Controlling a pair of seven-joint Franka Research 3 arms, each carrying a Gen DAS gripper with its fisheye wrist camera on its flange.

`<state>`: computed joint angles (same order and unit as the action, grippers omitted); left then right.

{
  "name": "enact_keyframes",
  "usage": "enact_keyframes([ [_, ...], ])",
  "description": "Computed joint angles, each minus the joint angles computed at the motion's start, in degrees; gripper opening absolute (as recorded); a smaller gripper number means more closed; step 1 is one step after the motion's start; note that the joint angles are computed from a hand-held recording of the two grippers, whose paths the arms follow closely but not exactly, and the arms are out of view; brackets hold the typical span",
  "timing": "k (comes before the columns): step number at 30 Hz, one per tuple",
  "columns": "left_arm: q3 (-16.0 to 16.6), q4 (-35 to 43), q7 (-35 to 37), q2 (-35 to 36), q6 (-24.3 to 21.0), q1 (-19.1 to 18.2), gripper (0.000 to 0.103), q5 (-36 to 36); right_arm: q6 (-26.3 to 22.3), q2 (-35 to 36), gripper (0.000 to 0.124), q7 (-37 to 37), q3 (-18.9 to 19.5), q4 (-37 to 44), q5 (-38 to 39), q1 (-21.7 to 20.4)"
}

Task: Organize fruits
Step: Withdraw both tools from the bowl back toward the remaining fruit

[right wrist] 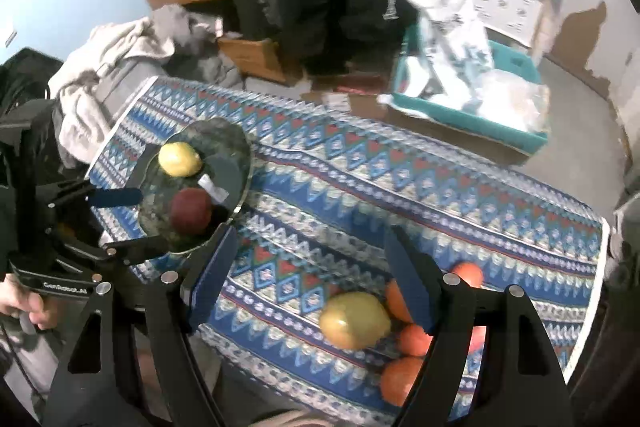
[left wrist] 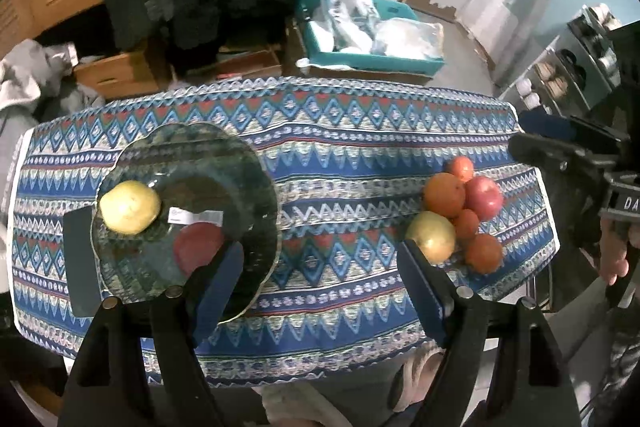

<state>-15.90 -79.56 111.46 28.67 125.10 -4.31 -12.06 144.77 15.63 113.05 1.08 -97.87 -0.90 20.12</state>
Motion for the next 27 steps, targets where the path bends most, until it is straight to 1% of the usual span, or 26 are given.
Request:
enact_keyframes([
  [5, -0.87, -0.37, 0.56, -0.74, -0.06, -0.88, 0.081, -0.51, 2.74, -5.47, 0.079, 3.01, -1.12, -6.95, -2.16, -0.91],
  [14, -1.86, -0.68, 1.22, -1.35, 0.52, -3.19, 0.081, -0.96, 6.09, -12.37, 0.080, 6.23, -0.30, -16.52, -4.64, -4.24],
  [19, -2.25, 0.07, 1.67, -0.40, -0.17, -4.71, 0.081, -0.48, 7.70, -15.45, 0.080, 7.13, 0.28, -21.80, -3.71, -6.20],
  [27, -2.66, 2.19, 1.41, 2.14, -1.51, -7.18, 0.081, 1.03, 8.36, -17.95, 0.081, 6.54, 0.80, -26.86, -1.55, -8.65],
])
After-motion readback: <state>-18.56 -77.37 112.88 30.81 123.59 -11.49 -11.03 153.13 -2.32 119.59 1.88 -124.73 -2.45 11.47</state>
